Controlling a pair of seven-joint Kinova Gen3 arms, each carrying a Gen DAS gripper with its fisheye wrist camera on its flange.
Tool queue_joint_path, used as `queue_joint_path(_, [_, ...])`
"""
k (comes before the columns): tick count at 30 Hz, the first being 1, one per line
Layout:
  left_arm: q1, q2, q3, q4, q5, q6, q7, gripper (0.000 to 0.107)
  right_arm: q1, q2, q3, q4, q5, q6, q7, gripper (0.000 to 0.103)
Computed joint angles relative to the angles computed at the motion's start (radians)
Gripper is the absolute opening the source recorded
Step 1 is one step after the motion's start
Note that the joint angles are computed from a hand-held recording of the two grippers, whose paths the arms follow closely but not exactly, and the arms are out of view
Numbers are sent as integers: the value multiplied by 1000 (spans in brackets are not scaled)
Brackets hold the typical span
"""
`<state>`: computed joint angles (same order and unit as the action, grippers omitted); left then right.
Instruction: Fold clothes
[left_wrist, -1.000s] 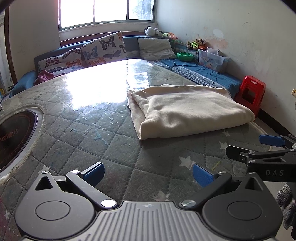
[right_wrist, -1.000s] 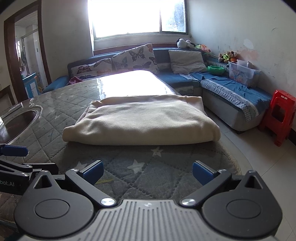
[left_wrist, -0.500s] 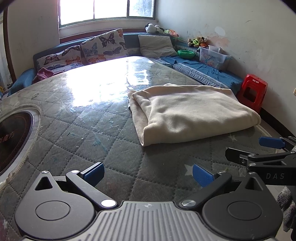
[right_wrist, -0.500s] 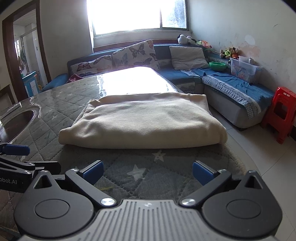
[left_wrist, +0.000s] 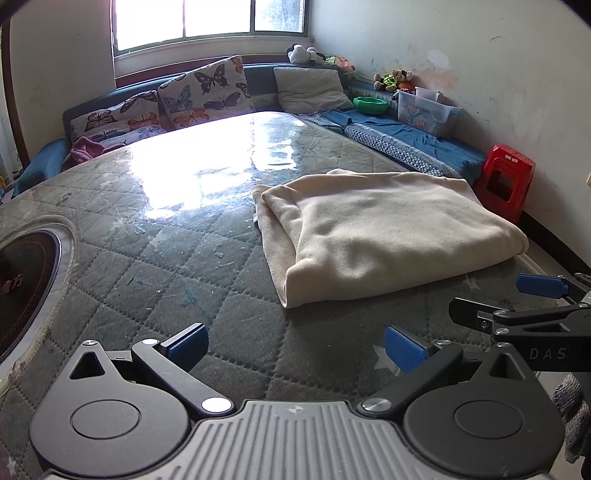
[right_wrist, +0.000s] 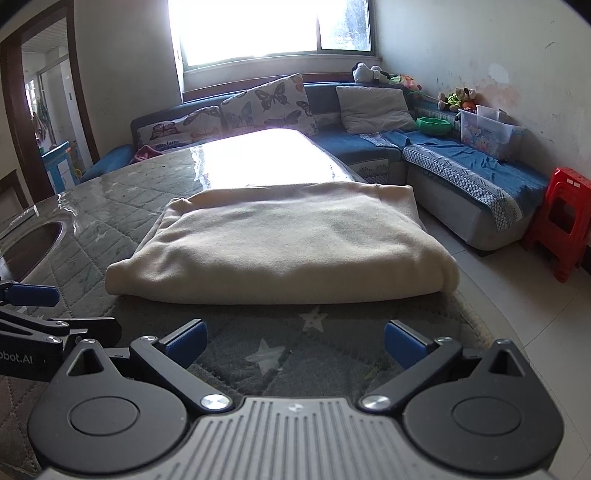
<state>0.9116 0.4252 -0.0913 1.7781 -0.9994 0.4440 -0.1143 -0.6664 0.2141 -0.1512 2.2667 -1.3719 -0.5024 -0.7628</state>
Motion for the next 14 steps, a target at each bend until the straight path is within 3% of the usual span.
queue_joint_path(14, [-2, 12, -7, -24, 14, 6, -34, 103, 6, 11, 12, -17, 7, 18, 6, 103])
